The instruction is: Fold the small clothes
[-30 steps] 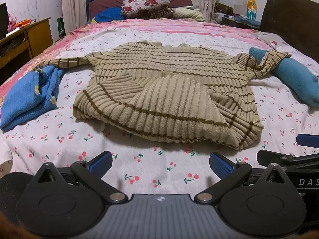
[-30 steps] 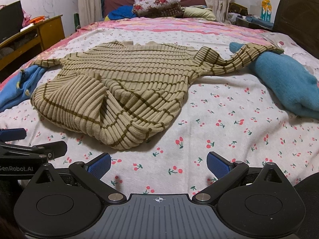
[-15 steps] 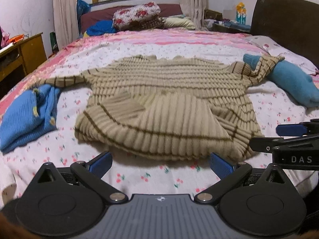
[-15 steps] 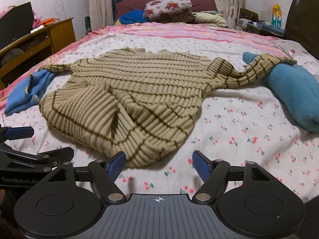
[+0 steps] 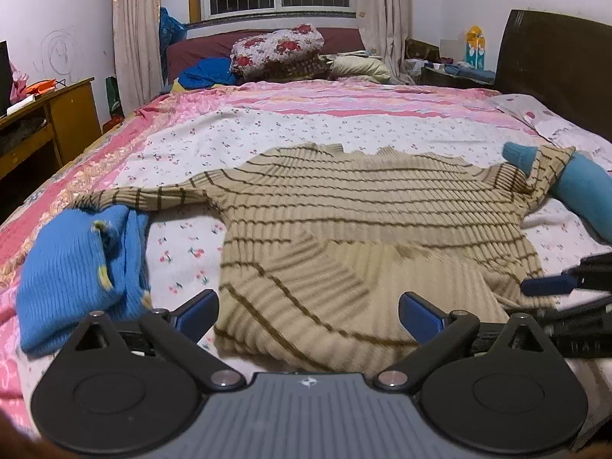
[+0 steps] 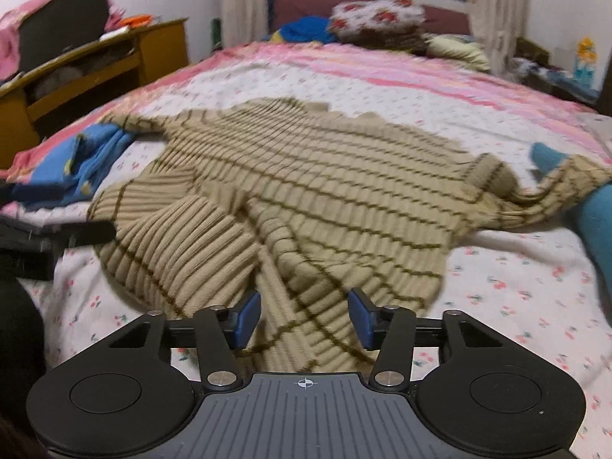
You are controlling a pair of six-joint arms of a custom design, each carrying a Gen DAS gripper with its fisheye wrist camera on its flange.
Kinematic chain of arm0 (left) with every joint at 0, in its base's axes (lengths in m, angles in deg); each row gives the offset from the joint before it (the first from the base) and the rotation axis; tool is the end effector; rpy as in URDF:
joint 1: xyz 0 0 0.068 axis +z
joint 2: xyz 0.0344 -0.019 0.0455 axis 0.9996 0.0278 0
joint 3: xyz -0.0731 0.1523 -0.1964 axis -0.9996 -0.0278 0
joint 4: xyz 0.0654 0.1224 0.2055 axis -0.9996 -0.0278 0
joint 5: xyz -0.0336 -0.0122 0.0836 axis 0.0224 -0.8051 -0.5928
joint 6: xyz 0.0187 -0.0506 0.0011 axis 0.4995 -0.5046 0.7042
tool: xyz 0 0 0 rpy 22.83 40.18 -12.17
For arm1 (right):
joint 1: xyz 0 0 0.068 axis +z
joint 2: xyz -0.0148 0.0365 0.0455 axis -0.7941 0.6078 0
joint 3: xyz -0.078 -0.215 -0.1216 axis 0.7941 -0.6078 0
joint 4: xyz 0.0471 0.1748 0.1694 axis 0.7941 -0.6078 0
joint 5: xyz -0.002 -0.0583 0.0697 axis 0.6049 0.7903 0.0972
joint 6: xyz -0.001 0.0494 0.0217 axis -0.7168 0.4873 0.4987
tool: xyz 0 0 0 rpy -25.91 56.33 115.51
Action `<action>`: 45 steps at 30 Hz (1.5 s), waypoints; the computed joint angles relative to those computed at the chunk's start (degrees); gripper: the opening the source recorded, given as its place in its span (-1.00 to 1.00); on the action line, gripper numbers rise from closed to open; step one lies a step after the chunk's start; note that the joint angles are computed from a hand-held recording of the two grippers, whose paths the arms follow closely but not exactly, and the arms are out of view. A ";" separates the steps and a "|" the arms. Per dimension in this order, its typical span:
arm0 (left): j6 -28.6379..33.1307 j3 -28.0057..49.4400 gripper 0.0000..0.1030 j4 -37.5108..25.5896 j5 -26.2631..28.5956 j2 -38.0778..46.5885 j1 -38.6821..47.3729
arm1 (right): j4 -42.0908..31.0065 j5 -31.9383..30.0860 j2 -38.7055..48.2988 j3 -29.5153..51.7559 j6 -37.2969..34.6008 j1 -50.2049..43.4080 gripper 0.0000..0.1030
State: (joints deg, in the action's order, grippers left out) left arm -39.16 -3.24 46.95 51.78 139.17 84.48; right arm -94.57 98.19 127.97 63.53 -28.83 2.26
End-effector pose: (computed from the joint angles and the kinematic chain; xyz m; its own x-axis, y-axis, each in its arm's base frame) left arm 0.3071 -0.0350 0.2024 -0.5156 0.3350 -0.7886 0.5474 0.8369 -0.0023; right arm 0.2074 0.2563 0.1911 -0.6984 0.0738 -0.7119 0.1015 0.9948 0.0036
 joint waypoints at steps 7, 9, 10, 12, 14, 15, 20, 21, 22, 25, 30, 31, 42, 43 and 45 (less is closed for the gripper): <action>1.15 6.98 1.00 -2.68 2.52 6.70 1.80 | 3.17 -7.83 5.57 4.18 -7.89 -4.07 -0.43; 1.32 8.03 1.00 -3.08 3.20 7.73 2.40 | 4.23 -9.75 6.37 4.74 -8.22 -5.46 -0.56; 1.61 8.66 1.00 -3.30 3.53 8.31 2.68 | 4.63 -10.78 6.47 4.97 -8.28 -6.07 -0.64; 2.25 9.85 1.00 -3.69 4.22 9.20 3.30 | 5.02 -13.31 5.73 4.92 -8.66 -6.92 -0.83; 2.67 11.16 1.00 -4.50 5.48 9.91 4.10 | 5.49 -15.04 3.69 3.99 -9.55 -6.61 -0.85; 2.76 11.92 1.00 -5.08 6.26 10.26 4.55 | 6.24 -16.34 1.77 2.75 -10.25 -6.24 -0.87; 5.42 15.58 1.00 -8.67 11.51 11.69 7.05 | 2.80 -19.80 -8.73 -0.89 -15.69 -0.29 -0.88; 6.22 15.90 1.00 -9.13 11.99 11.80 7.20 | 1.42 -20.54 -10.43 -1.32 -16.45 0.87 -0.89; 7.02 16.24 1.00 -9.77 12.40 12.00 7.26 | -0.46 -21.23 -11.99 -1.55 -17.33 2.34 -0.89; 7.98 16.52 1.00 -11.68 12.61 12.16 7.20 | -8.54 -21.16 -10.58 1.06 -19.32 5.02 -0.88; 9.50 13.88 1.00 -13.18 13.50 9.81 8.97 | -8.20 -19.85 -11.40 1.02 -14.99 4.04 -0.77; 9.57 13.64 1.00 -13.56 13.66 9.43 9.54 | -7.23 -20.43 -11.43 1.72 -15.00 3.02 -0.76; 9.01 13.46 1.00 -15.15 15.58 8.36 14.60 | 7.10 -23.47 -0.15 13.29 -28.11 -9.79 0.08; 8.71 13.48 1.00 -15.17 15.79 8.31 14.90 | 7.92 -24.45 2.96 15.34 -28.64 -11.06 0.08; 8.57 13.48 1.00 -15.14 16.10 8.16 15.45 | 8.17 -24.86 9.46 20.25 -28.62 -12.46 0.08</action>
